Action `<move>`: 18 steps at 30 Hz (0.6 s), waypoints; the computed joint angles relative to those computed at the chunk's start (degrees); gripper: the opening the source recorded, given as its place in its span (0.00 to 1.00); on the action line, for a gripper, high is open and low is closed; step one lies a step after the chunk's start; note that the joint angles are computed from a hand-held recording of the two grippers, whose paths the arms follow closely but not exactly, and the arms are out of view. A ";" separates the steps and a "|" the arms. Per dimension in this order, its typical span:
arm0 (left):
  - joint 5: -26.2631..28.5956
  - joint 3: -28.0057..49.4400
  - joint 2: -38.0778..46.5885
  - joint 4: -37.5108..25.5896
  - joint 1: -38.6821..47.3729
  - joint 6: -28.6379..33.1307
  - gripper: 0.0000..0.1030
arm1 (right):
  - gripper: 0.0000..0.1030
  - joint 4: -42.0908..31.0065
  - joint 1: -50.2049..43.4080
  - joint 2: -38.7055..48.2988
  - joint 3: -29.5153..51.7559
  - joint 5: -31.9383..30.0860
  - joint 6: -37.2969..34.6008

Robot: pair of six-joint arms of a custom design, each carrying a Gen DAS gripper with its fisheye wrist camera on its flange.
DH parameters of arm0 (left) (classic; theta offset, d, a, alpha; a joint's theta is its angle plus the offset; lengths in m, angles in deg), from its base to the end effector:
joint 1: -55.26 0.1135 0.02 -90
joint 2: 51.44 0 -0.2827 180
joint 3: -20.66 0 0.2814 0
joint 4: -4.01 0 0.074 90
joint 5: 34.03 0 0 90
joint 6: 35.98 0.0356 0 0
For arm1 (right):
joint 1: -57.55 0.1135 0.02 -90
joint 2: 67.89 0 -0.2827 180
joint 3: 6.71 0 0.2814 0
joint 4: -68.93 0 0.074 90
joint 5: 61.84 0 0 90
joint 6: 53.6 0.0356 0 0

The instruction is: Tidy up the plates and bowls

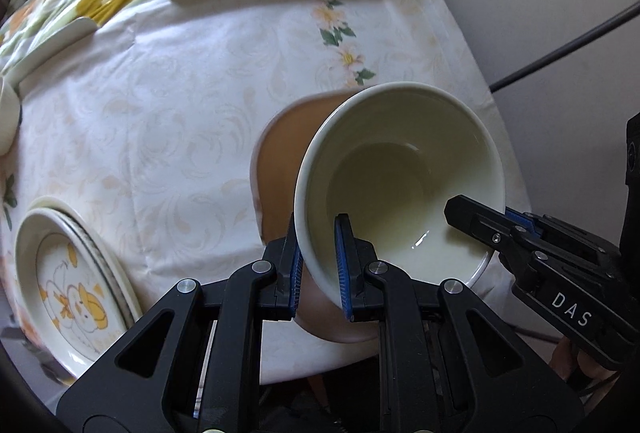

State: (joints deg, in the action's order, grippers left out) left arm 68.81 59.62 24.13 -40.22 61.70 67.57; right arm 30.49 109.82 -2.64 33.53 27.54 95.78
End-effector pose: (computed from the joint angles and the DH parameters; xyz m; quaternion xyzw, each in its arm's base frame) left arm 0.1924 0.0138 0.1121 0.0703 0.9881 -0.0960 0.0975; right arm 0.1255 0.1629 0.1532 0.0591 0.9715 0.1929 0.1246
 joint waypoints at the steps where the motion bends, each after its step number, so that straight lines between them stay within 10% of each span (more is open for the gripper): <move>1: -0.63 -0.02 0.68 0.72 -0.62 0.22 0.13 | 0.15 0.71 -0.03 0.40 -0.52 -0.04 0.76; 18: -6.72 -0.70 5.32 7.15 -6.27 1.92 0.13 | 0.15 3.26 1.41 3.42 -2.13 1.18 6.22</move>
State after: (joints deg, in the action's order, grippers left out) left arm 62.10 58.92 29.45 -33.07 55.43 69.49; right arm 33.75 111.23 0.78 31.40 28.73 102.00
